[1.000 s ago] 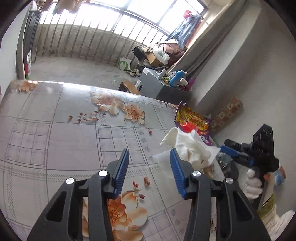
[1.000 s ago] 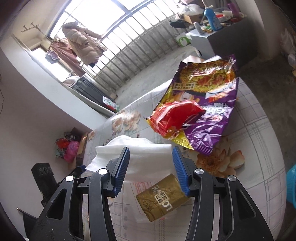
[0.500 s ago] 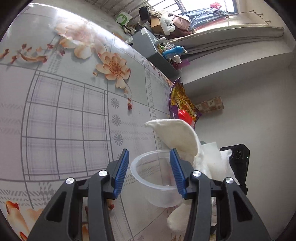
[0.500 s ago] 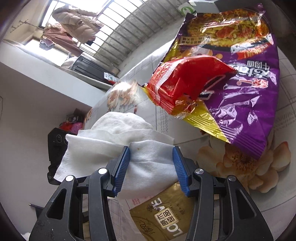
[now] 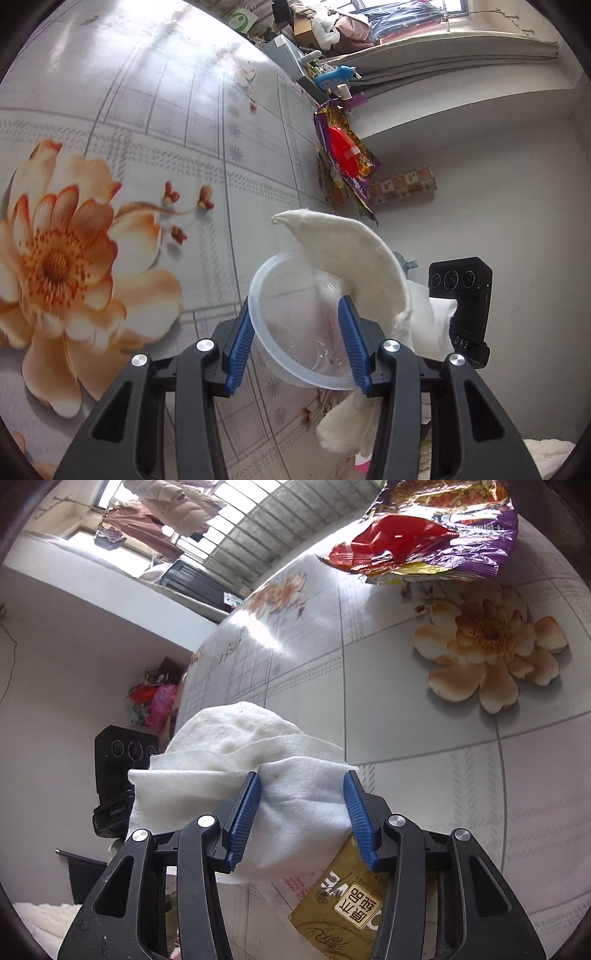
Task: Collect trash
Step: 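Grasp the white tissue with the right tool while the left tool grasps the clear cup, then grasp the gold tissue pack with the right tool while the left tool holds white tissue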
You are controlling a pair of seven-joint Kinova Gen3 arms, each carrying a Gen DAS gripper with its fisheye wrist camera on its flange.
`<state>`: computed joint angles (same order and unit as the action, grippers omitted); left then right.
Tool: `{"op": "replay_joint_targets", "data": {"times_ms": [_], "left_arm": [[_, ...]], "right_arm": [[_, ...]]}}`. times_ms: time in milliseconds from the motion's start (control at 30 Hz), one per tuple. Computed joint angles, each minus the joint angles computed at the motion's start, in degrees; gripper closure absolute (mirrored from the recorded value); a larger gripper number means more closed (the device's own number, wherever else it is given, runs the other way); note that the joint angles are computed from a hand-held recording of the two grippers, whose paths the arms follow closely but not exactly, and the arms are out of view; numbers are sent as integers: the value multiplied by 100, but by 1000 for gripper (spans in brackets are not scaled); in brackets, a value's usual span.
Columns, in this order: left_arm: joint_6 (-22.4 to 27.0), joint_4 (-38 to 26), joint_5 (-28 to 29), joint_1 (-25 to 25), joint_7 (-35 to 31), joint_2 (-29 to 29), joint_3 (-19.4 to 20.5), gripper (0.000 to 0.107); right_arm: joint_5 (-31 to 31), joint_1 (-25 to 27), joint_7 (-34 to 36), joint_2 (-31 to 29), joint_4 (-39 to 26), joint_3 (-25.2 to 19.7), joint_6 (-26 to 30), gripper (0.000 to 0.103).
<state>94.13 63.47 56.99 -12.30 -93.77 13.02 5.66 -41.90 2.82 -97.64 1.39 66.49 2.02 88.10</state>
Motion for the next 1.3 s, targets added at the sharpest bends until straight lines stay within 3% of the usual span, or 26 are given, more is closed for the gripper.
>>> {"op": "replay_joint_targets", "data": {"times_ms": [133,200,300,367,467,567,767,867,1000,1067,1300], "left_arm": [[-47,299,-170,-75,-133,-459,-201,63],[-123,277,-223,-90,-117,-624,-333,63],[-248,266,-88,-165,-310,-834,-513,63],[-272,176,-47,-166,-525,-963,-591,63],[-97,68,52,-181,-1004,-1147,-733,63],[-102,54,-141,6,-1333,-1356,-764,63],[-343,134,-723,628,-1632,-1707,-701,63],[-565,81,-1337,1061,-1725,-1834,-538,63],[-696,7,-2229,1501,-1543,-1916,-270,63],[-650,-42,-2509,1655,-1318,-1869,-222,63],[-577,-49,-2612,1804,-891,-1663,-274,63]], "right_arm": [[206,85,137,-141,-197,-74,121,52],[229,143,99,-304,-235,58,3,44],[316,-27,-35,-559,-269,487,-115,42],[555,18,-175,-772,-255,498,-120,41],[1254,469,-521,-1050,-173,-182,20,41],[1953,500,-1008,-1243,103,-878,15,41],[3001,-678,-1618,-1223,350,-864,-150,41],[3430,-905,-1789,-1076,266,-990,-34,41],[3212,-1082,-1678,-1084,515,-724,-162,55],[3147,-1098,-1674,-1155,650,-674,-287,55],[2767,-1032,-1518,-1304,864,-411,-435,56]]}}
